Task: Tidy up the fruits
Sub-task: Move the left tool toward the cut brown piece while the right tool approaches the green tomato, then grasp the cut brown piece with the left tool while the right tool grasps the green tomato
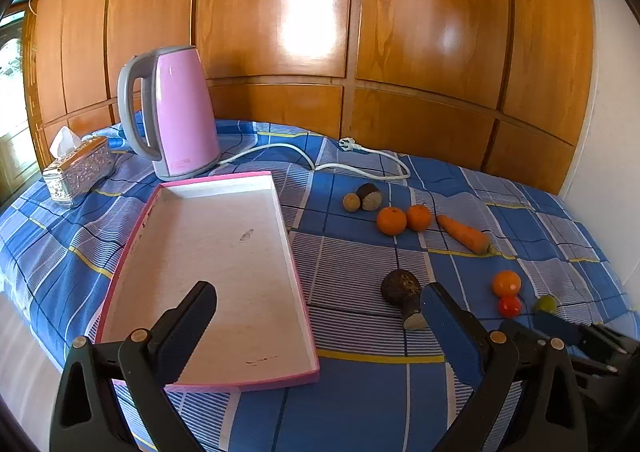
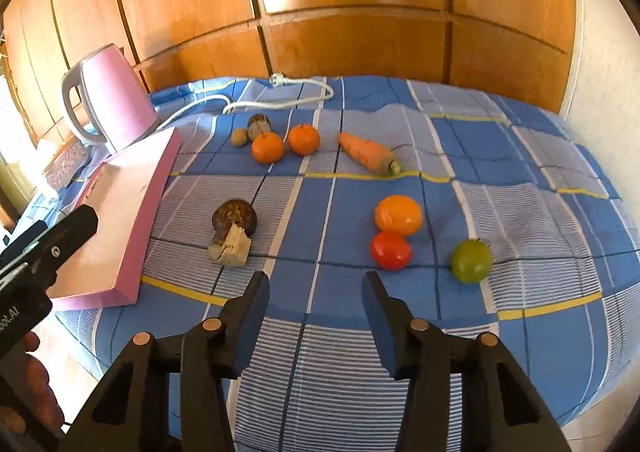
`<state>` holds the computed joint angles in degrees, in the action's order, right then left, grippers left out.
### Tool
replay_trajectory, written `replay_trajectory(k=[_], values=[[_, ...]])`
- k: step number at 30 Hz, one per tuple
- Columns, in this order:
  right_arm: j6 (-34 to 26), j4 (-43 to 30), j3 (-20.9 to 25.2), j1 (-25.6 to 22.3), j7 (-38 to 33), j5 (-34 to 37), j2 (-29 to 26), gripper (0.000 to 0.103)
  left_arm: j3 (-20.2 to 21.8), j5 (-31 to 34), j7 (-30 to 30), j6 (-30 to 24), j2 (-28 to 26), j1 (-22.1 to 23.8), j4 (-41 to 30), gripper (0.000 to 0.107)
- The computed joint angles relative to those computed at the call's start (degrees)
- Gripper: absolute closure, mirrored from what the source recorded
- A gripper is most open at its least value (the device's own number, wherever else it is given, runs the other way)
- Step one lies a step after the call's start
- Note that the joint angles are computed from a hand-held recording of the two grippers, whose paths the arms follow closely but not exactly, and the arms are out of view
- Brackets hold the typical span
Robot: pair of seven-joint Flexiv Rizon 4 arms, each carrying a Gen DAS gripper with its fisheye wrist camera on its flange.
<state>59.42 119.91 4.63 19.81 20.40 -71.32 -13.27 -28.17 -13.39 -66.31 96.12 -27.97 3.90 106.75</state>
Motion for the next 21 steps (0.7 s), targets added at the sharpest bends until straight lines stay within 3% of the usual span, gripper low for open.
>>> replay_trajectory(k=[21], values=[[-0.8,2.3,0.4,-1.1,0.2,0.5,2.0,0.055,-3.3,-1.6,5.9,-3.4,-1.1,1.0,-0.7,0.004]])
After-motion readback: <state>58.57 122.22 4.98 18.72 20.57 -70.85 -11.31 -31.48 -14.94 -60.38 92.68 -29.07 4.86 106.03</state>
